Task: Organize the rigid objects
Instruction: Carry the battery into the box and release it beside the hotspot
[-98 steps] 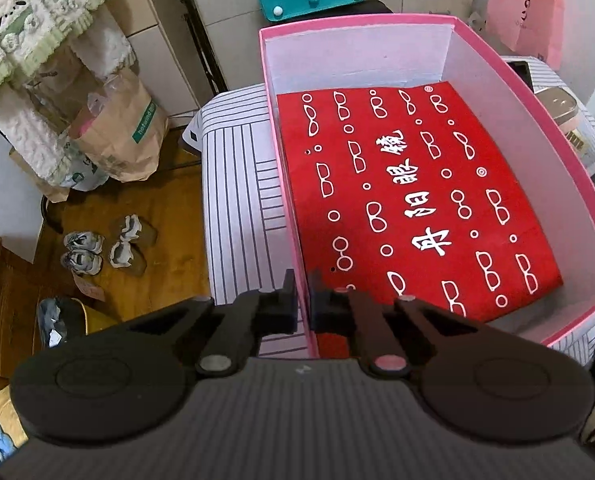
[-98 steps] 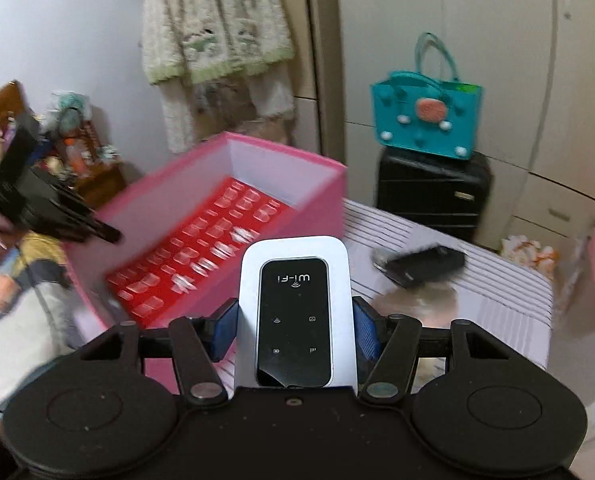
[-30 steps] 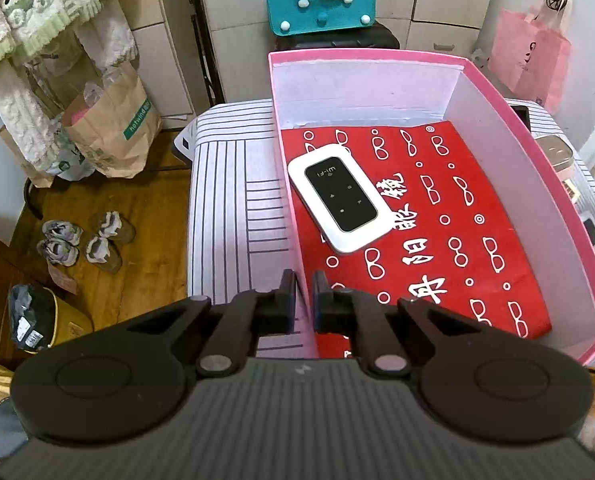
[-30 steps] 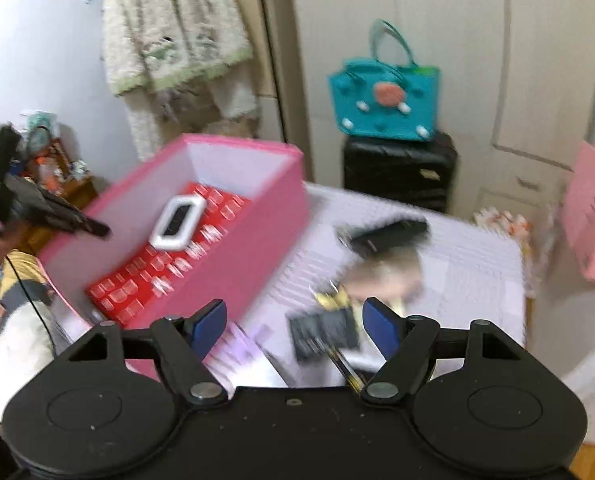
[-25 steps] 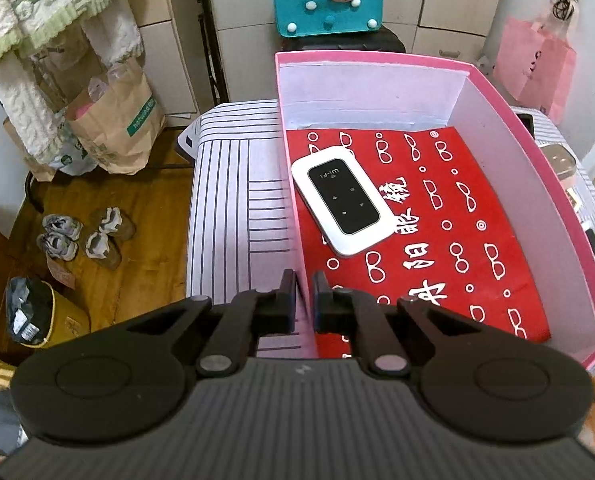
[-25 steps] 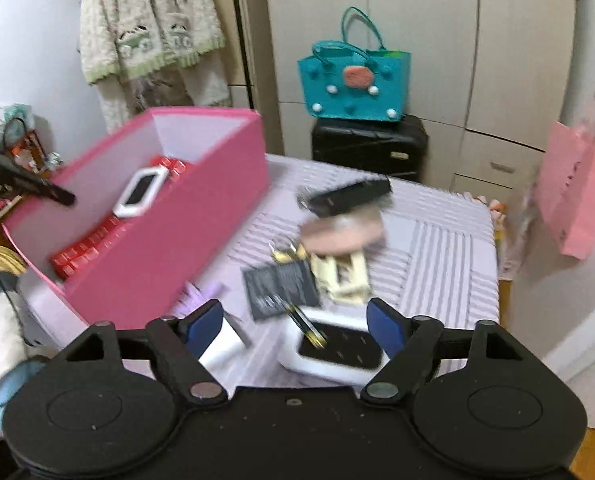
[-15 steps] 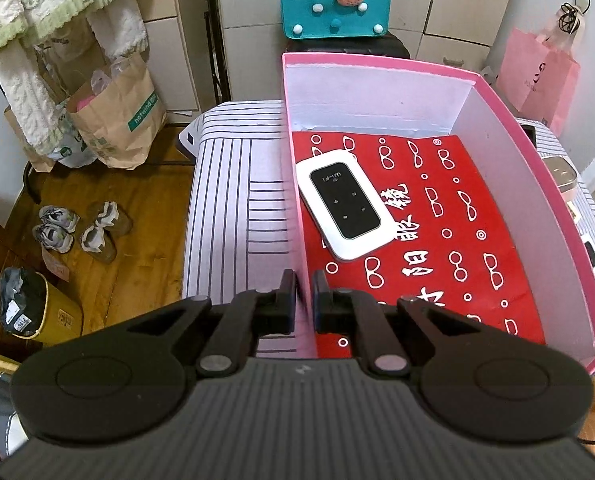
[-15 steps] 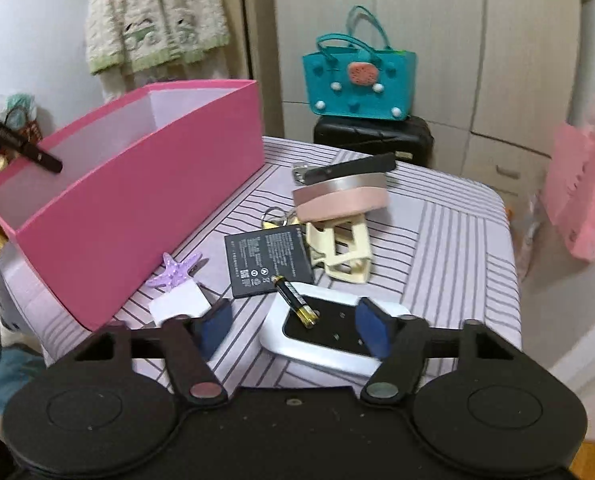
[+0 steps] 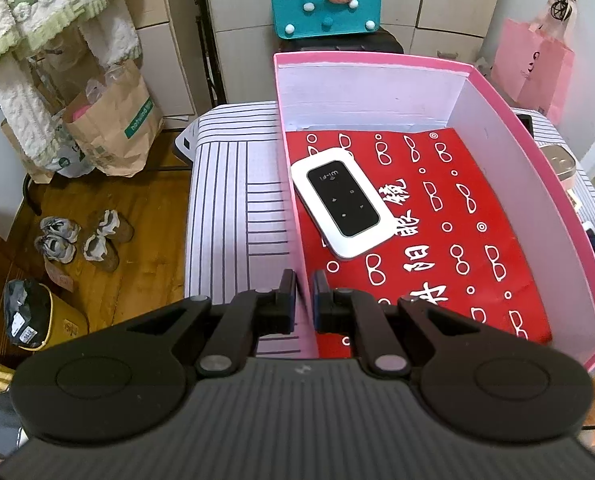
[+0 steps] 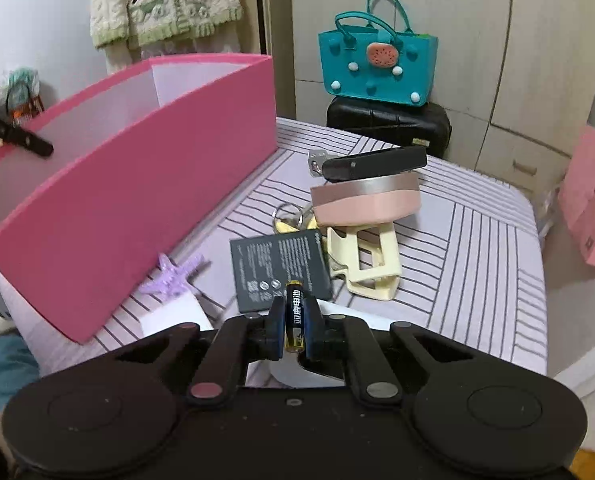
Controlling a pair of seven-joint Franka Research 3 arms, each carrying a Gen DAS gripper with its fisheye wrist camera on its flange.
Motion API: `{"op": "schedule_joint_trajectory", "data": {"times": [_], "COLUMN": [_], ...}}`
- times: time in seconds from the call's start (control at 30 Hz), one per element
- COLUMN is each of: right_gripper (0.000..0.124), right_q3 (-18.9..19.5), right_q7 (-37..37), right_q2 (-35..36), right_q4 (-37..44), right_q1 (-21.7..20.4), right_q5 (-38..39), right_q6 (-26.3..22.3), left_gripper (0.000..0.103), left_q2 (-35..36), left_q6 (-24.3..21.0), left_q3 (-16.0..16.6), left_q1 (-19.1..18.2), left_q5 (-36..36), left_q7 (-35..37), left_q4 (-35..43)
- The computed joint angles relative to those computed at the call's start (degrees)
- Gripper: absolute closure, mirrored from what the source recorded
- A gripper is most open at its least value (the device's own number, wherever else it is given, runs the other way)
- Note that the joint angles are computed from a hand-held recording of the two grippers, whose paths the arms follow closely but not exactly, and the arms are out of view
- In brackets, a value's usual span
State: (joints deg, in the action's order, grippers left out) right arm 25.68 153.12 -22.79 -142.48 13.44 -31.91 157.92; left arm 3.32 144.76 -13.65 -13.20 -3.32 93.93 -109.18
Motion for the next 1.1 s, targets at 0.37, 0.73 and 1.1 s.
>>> {"op": "schedule_joint_trajectory", "data": {"times": [0.37,0.73,1.1], "right_gripper": [0.113,0.113,0.113], "right_q3": [-2.27,-9.87,-19.16], "right_q7": [-3.8,-25.4,-23.92], "right_q2": [-1.28,15.64,40.29], "right_q4": [2.97,22.3,51.84], "right_q1": [2.43,11.55,19.26], "right_q5": [10.16,26.28,26.9], "right_q6": [5.3,4.58,-12.32], "left_gripper": [0.096,0.095,0.095], "left_q2": [-0.77,-0.48,-0.6], "left_q6": [1.78,1.05,1.34], "left_q3": [0.03,-0.04,-0.01], "left_q1": [-0.23,-0.35,-0.36], "left_q5": [1.4,2.38,2.29], "left_q7": [1.89,3.12,2.8], "left_q4": [-1.52,-0.94,-1.19]}}
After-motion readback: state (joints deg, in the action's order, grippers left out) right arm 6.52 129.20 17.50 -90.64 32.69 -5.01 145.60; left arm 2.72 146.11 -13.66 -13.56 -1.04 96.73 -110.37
